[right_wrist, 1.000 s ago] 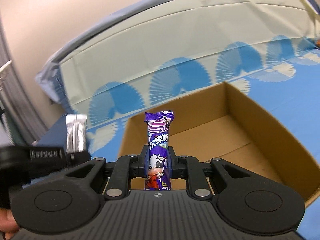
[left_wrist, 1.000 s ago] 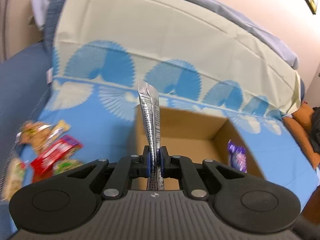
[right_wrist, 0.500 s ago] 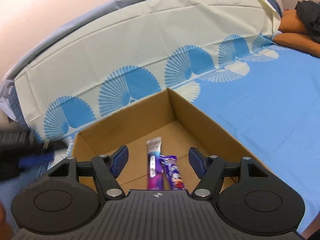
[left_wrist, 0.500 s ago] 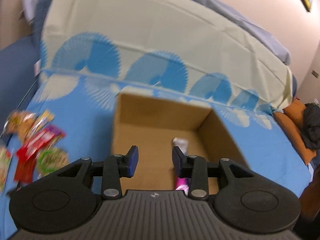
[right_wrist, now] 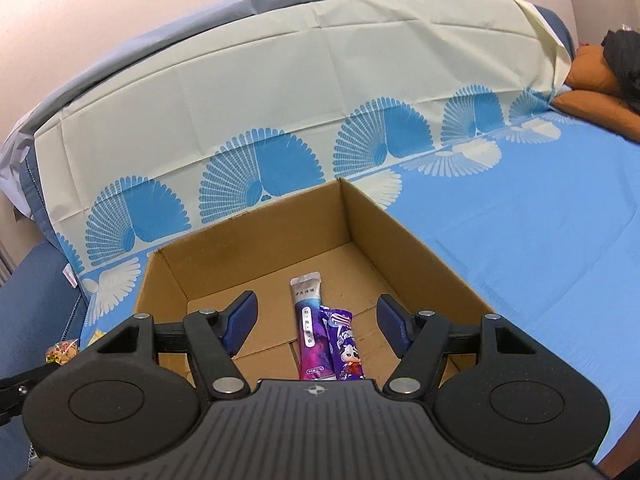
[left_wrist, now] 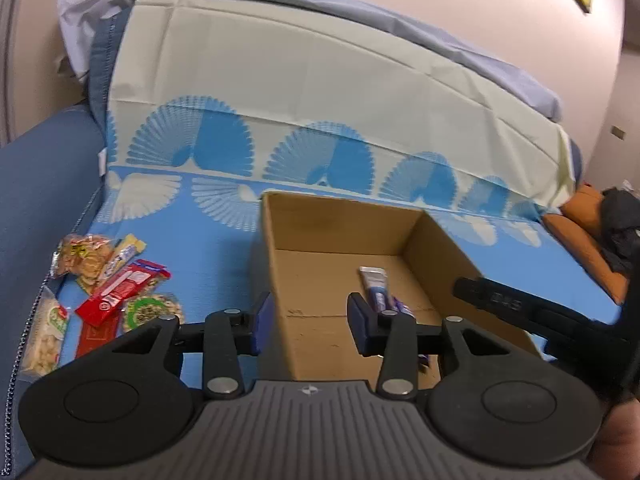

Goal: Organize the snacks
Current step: 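Open both tools to drop the two snacks into the box, then move both tools back to the snacks and grasp the dark chocolate bar with the right tool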

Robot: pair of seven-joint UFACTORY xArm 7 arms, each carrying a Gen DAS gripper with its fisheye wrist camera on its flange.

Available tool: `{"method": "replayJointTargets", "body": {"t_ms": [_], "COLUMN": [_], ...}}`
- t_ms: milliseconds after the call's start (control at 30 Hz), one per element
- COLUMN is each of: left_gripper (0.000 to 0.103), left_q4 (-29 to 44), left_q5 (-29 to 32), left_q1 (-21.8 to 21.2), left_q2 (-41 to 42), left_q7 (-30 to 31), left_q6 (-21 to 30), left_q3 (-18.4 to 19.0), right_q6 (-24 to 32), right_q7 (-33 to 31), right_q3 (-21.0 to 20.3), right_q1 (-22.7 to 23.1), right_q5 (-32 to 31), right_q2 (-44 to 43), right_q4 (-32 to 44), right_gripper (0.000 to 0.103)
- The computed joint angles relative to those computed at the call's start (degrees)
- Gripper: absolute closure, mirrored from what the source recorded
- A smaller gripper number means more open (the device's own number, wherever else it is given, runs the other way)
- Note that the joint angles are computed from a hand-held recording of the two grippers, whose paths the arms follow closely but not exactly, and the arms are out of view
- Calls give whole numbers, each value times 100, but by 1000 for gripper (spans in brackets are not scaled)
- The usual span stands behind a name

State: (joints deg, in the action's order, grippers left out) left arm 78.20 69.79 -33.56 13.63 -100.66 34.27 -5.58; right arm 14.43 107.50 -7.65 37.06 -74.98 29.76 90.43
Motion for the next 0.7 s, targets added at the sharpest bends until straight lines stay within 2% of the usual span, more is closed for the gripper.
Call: {"method": "replayJointTargets", "body": {"t_ms": [200,333,367,433,500,567,700], "left_gripper": [54,55,58,82,92,97,98], "left_q4": [-478,-1140,-1313,-1606,-1879,-2182,-2773], "left_q5": [41,142,141,99,191,287,272], "left_q1": [113,435,514,652,787,962,1398], "left_q2": [-393,-950,-1109,-1408,-1689,-1923,-2246], "left_q7": [30,-273,-300,-141,-21,77,19], "left_q6": [-396,-911,-879,-602,-230,50,171], "left_q3": [-70,-141,-188,-321,-467,-577,-644], "right_q6": [175,282,298,311,331,328,-63], "right_q7": [-138,-207,-245,-323,-359,-377,2], "right_q3": [48,124,144,173,176,177,139], "right_q1": [46,44,42,47,87,129,180], "right_q5": [-18,-37,-30,-22,-67,-163,-697], "right_q2": [-64,-67,-63,-56,-38,-25,13], "right_q4": [-46,-67,-67,-63,-26,4,82], "right_gripper": [35,35,35,35,36,38,64]}}
